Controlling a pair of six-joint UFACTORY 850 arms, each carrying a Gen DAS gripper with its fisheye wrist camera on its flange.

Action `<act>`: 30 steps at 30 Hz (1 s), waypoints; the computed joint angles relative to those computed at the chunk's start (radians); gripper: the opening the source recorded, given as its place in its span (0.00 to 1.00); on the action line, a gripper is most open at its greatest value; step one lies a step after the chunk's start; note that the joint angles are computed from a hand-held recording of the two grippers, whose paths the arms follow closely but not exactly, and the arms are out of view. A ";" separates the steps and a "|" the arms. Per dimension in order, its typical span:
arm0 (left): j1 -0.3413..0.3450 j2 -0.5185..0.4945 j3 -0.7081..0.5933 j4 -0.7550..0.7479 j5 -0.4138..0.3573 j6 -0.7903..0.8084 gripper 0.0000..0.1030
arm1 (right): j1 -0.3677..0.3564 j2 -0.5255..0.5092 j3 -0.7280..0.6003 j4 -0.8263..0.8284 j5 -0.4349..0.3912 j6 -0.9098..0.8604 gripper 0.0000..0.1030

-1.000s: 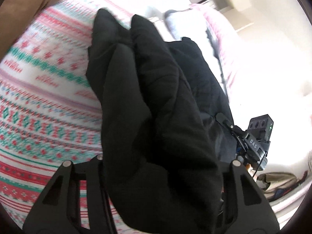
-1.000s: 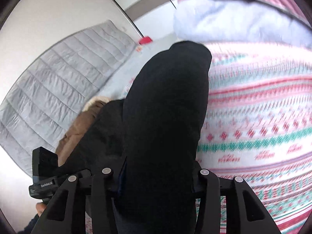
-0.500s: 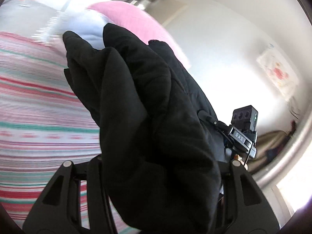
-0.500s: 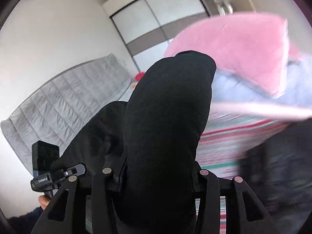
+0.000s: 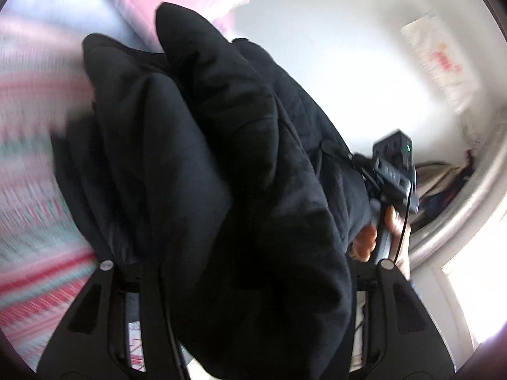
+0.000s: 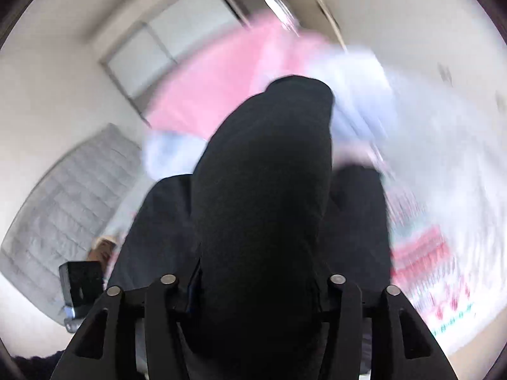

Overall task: Fold large clothes
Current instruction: 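Lower the folded jacket onto the sheet and open both tools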

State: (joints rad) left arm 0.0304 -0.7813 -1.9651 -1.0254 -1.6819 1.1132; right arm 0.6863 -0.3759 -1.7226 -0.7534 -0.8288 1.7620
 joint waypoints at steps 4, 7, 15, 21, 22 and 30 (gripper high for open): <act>-0.003 0.050 0.155 -0.009 0.098 0.114 0.58 | -0.032 0.103 0.299 -0.160 0.212 0.358 0.67; -0.003 0.051 0.145 0.018 0.098 0.127 0.61 | -0.018 0.121 0.345 -0.267 0.224 0.465 0.68; 0.006 -0.056 -0.014 0.062 0.016 0.033 0.69 | 0.031 0.161 0.335 -0.131 0.041 0.322 0.77; 0.061 -0.020 -0.017 0.098 0.058 0.107 0.72 | 0.173 0.048 0.152 -0.142 -0.313 0.366 0.78; 0.069 -0.006 -0.006 0.113 0.074 0.125 0.72 | 0.189 0.032 0.129 -0.153 -0.337 0.374 0.78; 0.137 0.032 0.010 0.178 0.079 0.136 0.72 | 0.336 -0.196 -0.190 -0.219 -0.543 0.496 0.78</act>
State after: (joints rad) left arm 0.1674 -0.7494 -1.9547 -0.8479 -1.6032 1.2494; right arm 1.0224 -0.5716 -1.9126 -0.9729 -1.3716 2.2583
